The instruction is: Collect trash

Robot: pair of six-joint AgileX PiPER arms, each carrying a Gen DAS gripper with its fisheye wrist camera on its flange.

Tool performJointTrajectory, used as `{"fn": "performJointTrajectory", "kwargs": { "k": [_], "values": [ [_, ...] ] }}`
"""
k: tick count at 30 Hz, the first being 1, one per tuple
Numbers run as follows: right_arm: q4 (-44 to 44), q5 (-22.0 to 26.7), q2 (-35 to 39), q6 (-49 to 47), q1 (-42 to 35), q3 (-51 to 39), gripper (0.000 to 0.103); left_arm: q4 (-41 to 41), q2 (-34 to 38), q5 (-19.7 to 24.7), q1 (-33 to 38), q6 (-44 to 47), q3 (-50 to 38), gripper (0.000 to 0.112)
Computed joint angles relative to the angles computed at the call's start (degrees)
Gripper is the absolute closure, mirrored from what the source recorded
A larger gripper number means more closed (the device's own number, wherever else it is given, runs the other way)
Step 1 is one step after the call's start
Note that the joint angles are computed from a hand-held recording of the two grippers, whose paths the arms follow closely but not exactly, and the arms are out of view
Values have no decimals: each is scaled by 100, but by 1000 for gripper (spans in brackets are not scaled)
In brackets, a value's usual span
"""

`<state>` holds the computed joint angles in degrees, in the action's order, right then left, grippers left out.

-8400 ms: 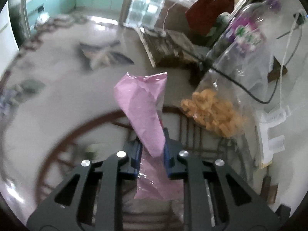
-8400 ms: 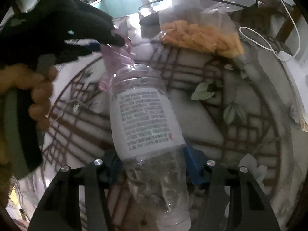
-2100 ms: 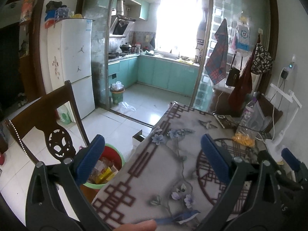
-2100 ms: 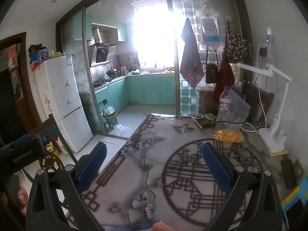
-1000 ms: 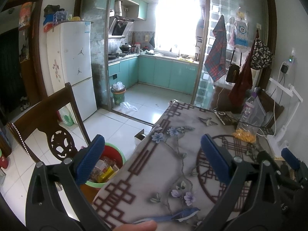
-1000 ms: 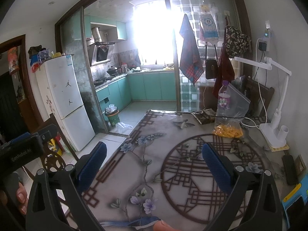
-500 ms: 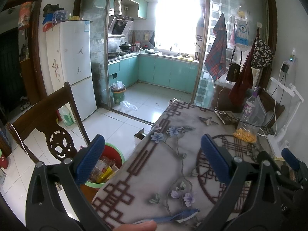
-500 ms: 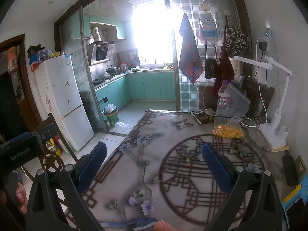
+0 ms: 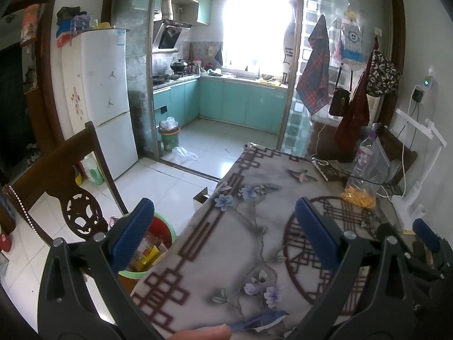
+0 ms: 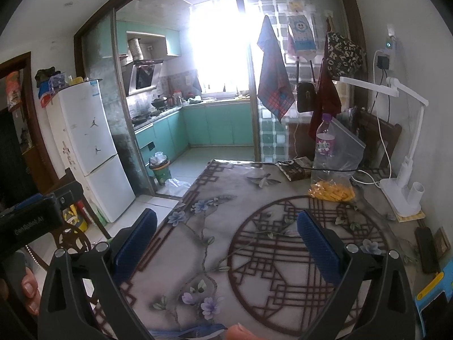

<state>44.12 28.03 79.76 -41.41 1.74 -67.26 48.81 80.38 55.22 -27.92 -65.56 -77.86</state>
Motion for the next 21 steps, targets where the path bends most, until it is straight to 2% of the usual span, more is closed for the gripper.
{"fn": "performJointTrajectory", "kwargs": {
  "k": [7, 16, 20, 21],
  "values": [
    [-50, 33, 208, 73, -98, -139, 7, -147, 221, -88, 87, 222, -199, 14],
    [-300, -60, 664, 157, -218, -336, 7, -457, 581, -467, 323, 490, -379, 14],
    [-966, -376, 1242, 540, -414, -279, 7, -662, 977, -1431, 712, 79, 132, 14],
    [-1227, -498, 1446, 718, -479, -245, 7, -817, 1260, -1502, 787, 193, 157, 14]
  ]
}}
